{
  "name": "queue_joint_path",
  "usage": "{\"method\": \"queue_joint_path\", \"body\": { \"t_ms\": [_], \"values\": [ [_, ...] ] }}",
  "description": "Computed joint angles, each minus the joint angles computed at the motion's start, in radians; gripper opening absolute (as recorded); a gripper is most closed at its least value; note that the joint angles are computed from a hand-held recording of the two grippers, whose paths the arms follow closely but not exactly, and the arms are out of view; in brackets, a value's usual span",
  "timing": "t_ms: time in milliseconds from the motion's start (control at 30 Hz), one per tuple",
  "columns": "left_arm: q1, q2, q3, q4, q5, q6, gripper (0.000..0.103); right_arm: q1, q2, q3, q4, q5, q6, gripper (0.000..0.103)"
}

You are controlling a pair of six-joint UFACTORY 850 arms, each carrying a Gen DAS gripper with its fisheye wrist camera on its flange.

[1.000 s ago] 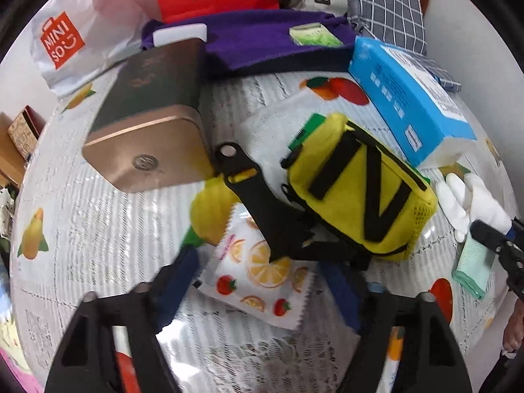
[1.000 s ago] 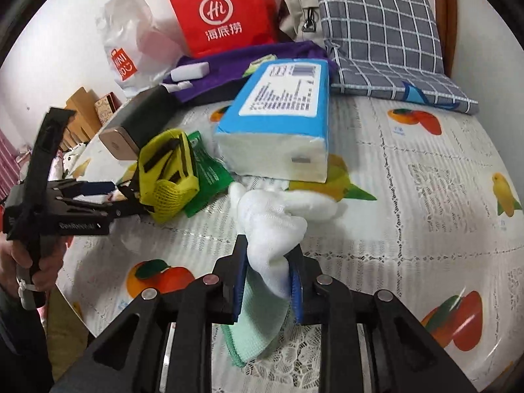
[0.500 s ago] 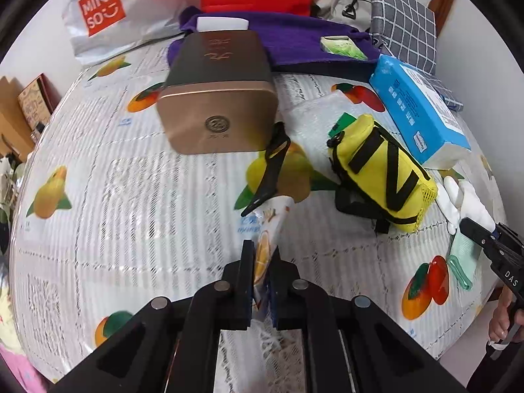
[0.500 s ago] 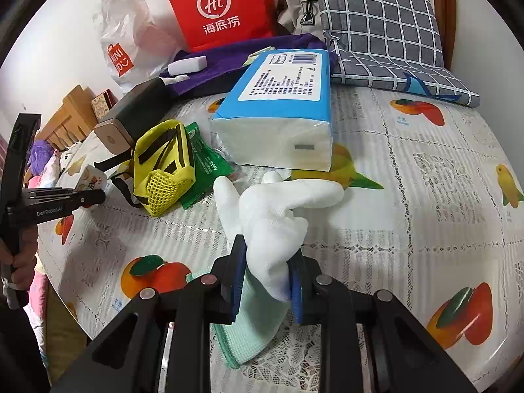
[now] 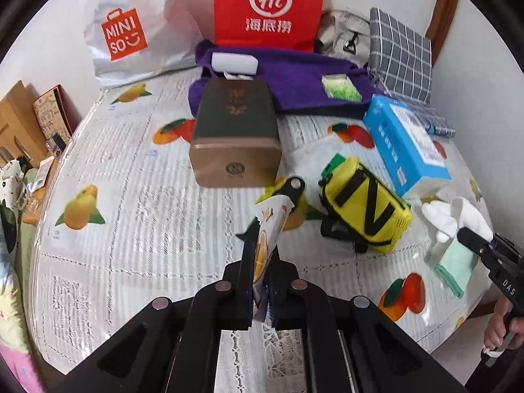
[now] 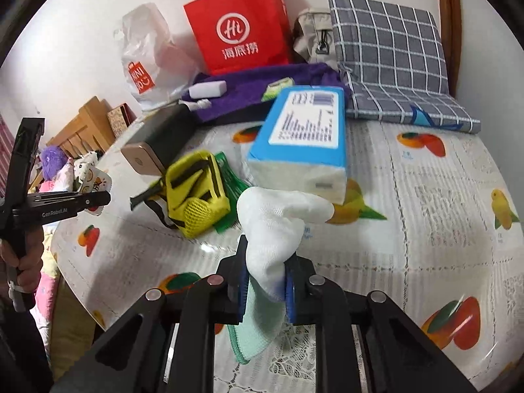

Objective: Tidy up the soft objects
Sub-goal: 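Carry the white glove and orange-print packet over the purple towel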

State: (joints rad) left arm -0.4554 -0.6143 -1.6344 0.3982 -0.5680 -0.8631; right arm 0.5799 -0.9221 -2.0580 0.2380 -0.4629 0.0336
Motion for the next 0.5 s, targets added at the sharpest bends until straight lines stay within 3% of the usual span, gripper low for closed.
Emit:
{"method": "queue_joint_path", "body": {
  "t_ms": [200,500],
  "values": [
    [0.010,0.002,-0.015,0.000,-0.003,-0.023,0.007,-0.004,0.000,-0.033,-0.001,-0.009,-0.017,0.018],
    [0.027,0.006,-0.038,0.012,-0.004,-0.061,0.007,-0.008,-0.084,-0.211,-0.014,-0.065,-0.014,0.018]
  ]
}}
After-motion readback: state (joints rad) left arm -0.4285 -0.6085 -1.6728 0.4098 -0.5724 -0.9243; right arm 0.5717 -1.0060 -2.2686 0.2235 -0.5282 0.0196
